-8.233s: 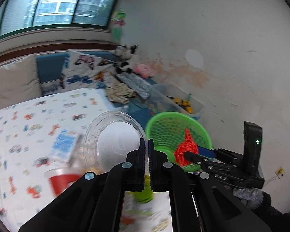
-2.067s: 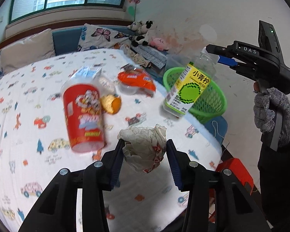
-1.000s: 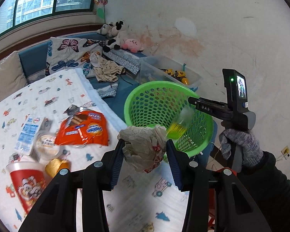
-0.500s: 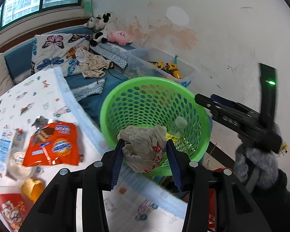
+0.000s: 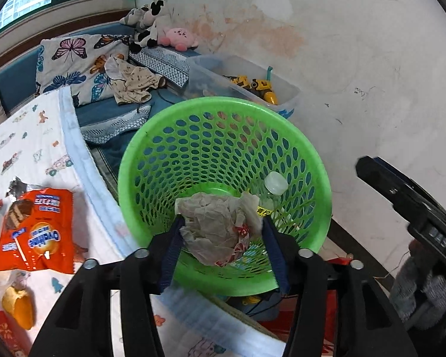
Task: Collect trash
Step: 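Drop the crumpled wrapper into the green basket with the left gripper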
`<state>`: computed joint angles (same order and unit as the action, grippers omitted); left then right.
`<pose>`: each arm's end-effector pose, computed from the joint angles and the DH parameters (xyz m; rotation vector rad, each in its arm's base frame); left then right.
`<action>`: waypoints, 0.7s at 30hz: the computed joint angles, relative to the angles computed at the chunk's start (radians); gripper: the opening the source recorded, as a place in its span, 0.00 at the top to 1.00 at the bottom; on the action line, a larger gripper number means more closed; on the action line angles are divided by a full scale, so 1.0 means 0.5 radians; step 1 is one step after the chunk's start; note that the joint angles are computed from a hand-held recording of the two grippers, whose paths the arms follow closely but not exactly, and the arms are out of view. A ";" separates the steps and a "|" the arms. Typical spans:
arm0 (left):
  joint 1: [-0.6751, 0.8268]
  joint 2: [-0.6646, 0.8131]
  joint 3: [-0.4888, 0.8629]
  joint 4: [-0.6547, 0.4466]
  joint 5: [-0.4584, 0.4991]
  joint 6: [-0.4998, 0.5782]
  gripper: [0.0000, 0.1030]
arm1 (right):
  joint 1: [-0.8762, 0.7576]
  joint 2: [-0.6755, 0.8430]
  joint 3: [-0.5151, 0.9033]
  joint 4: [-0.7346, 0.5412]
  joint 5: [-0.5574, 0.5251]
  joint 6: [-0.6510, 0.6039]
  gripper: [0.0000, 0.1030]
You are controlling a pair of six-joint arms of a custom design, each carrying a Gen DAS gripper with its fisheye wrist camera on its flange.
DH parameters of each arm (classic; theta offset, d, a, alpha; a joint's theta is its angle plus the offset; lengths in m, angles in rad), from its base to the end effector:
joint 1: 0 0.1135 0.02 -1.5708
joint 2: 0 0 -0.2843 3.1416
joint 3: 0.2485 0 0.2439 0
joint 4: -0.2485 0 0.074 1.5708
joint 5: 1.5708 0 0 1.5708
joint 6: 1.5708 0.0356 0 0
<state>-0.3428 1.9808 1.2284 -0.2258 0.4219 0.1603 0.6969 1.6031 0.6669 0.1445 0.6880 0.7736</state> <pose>0.3778 -0.1503 0.1681 0.7885 2.4048 -0.6088 0.2361 0.1681 0.1706 0.3947 2.1164 0.0206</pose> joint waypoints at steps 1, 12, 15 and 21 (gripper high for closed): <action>-0.001 0.010 0.007 0.000 -0.003 0.001 0.47 | 0.003 -0.011 -0.011 -0.004 0.003 0.011 0.27; 0.039 -0.031 -0.091 0.051 -0.008 -0.033 0.41 | 0.077 -0.059 -0.092 0.058 0.007 0.113 0.26; 0.086 -0.132 -0.224 0.118 -0.035 -0.013 0.41 | 0.100 -0.059 -0.090 0.054 0.006 0.117 0.26; 0.261 -0.327 -0.437 0.182 -0.056 0.029 0.41 | 0.163 -0.018 -0.043 0.066 -0.013 0.113 0.24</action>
<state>-0.2121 1.8172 1.0099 -0.1350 0.3937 0.1748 0.7784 1.5940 0.6454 0.1778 0.6817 0.8301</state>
